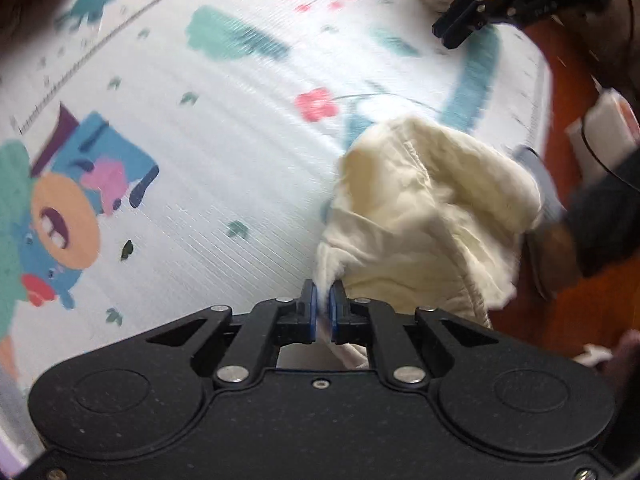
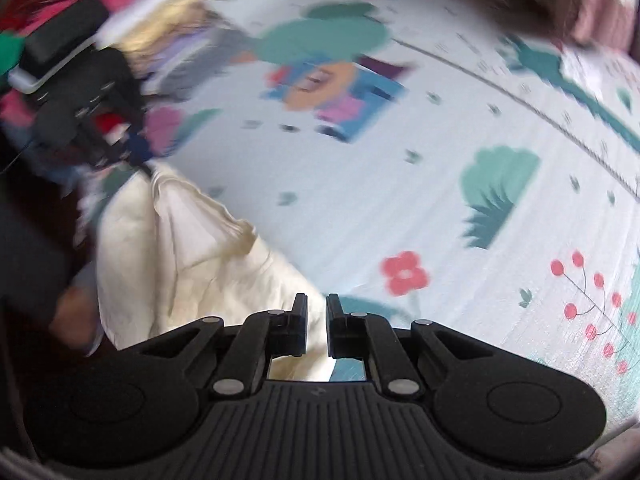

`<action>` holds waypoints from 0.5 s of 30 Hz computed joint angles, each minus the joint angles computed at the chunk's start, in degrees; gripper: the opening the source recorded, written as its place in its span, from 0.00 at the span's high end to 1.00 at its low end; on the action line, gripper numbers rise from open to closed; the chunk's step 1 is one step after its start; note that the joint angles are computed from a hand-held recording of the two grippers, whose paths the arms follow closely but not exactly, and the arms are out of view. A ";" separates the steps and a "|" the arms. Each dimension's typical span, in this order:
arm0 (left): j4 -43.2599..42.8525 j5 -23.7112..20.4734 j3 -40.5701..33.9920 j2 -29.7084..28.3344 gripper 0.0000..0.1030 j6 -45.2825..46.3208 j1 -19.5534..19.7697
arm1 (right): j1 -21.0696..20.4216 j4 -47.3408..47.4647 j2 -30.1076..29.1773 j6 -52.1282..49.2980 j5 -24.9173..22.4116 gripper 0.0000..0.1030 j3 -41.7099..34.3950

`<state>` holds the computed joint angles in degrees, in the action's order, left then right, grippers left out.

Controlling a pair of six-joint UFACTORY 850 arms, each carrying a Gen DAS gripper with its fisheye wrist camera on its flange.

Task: Fold clothes
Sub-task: 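Shake out the cream garment with both grippers and lower it onto the mat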

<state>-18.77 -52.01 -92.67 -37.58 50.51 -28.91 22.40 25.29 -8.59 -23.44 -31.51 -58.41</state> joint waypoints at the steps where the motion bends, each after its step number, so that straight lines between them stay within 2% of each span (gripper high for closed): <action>1: 1.37 1.26 -0.01 -0.95 0.95 0.15 0.18 | -0.53 -0.23 -2.31 0.24 1.10 0.89 -0.66; 4: 1.39 1.96 -2.32 -4.78 0.95 1.91 1.36 | -2.27 7.04 -7.84 -6.59 2.99 0.87 -1.53; 5: 0.64 2.11 -3.00 -5.78 0.95 3.02 1.69 | -2.84 9.61 -9.77 -9.03 3.43 0.80 -1.99; 6: -0.17 1.95 -3.52 -6.42 0.95 4.00 2.11 | -3.40 12.74 -11.74 -11.47 2.96 0.60 -2.52; 8: -0.74 1.65 -3.61 -6.79 0.95 5.78 2.59 | -3.53 17.07 -14.65 -14.16 0.85 0.36 -2.58; 12: -2.93 1.13 -3.80 -8.11 0.95 9.21 3.70 | -0.94 12.68 -18.03 -12.87 0.72 0.36 -1.53; 13: -3.40 0.96 -3.91 -8.45 0.95 9.72 4.04 | -0.73 14.21 -17.79 -14.73 1.17 0.38 -0.48; 14: -3.48 0.85 -4.08 -8.83 0.95 9.86 4.31 | -0.55 16.15 -17.56 -17.01 1.64 0.57 0.62; 15: -3.35 0.57 -4.30 -9.11 0.95 9.60 4.49 | -0.40 18.15 -17.36 -19.11 1.86 0.85 1.60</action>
